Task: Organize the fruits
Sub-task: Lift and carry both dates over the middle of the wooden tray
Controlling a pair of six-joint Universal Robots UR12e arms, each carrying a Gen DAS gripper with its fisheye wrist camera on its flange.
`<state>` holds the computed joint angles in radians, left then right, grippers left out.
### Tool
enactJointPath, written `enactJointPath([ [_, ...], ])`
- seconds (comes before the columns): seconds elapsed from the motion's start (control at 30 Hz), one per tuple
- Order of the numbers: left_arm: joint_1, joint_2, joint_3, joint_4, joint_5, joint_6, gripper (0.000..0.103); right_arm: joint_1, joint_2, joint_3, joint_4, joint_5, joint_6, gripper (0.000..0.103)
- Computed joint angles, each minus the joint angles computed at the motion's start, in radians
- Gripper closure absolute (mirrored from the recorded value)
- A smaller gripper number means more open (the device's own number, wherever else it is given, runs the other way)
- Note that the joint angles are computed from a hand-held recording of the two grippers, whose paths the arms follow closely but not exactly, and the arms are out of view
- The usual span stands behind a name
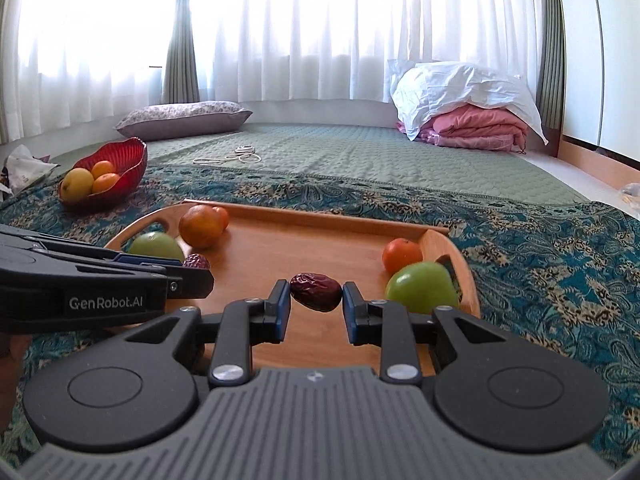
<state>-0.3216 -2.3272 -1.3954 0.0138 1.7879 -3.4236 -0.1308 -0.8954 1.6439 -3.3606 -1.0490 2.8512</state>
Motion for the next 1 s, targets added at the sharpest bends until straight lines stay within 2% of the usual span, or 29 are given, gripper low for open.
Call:
enactJointPath([
  [0.2,0.018,-0.029,0.075,-0.069,-0.023,-0.008,0.082,0.01,0.02,-0.065,0.065,-0.021,0.008,0.071],
  [0.57,0.051,-0.078,0.198,-0.258,-0.073,-0.04,0.082,0.033,0.048,-0.194,0.322,-0.065,-0.053,0.07],
  [0.77,0.054,-0.092,0.23,-0.293,-0.074,-0.009,0.082,0.048,0.056,-0.221,0.375,-0.115,-0.138,0.07],
  [1.0,0.056,-0.096,0.239,-0.307,-0.106,0.029,0.081,0.048,0.059,-0.233,0.423,-0.117,-0.177,0.07],
])
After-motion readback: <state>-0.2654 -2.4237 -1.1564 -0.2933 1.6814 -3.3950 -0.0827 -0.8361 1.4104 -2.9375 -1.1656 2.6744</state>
